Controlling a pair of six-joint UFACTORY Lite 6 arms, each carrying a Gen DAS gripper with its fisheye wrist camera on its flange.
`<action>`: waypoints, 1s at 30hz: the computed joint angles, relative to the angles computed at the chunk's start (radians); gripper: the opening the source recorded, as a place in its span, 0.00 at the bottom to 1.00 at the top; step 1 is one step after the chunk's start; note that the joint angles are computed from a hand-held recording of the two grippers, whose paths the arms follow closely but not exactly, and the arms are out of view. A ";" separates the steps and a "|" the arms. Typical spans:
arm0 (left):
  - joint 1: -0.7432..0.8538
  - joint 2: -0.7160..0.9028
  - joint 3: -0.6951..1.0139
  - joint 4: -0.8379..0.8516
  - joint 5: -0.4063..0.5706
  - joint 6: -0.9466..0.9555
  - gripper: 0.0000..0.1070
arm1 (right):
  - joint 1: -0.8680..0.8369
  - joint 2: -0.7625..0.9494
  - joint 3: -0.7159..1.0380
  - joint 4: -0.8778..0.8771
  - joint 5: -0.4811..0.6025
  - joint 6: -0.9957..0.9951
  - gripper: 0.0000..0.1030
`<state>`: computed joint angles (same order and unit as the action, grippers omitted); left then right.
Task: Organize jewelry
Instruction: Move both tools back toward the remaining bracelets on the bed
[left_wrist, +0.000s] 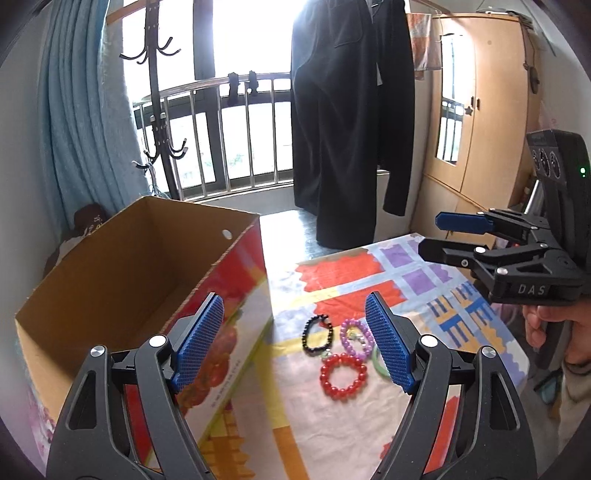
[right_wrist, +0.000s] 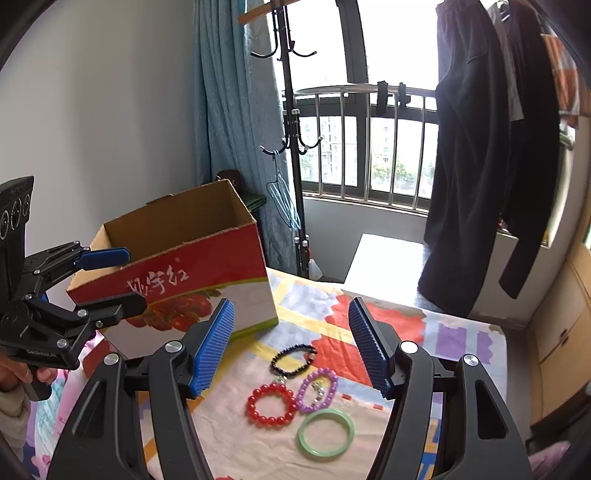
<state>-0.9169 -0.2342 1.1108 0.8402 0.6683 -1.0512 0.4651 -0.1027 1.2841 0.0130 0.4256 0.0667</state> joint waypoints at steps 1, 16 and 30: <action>-0.008 0.009 -0.003 0.006 -0.007 -0.016 0.71 | -0.011 -0.014 -0.025 0.007 -0.007 -0.012 0.62; 0.040 0.199 -0.130 0.104 -0.244 -0.221 0.71 | -0.118 -0.040 -0.266 0.240 -0.098 -0.278 0.62; 0.083 0.348 -0.171 0.333 -0.361 -0.470 0.71 | -0.157 0.061 -0.407 0.316 -0.229 -0.380 0.62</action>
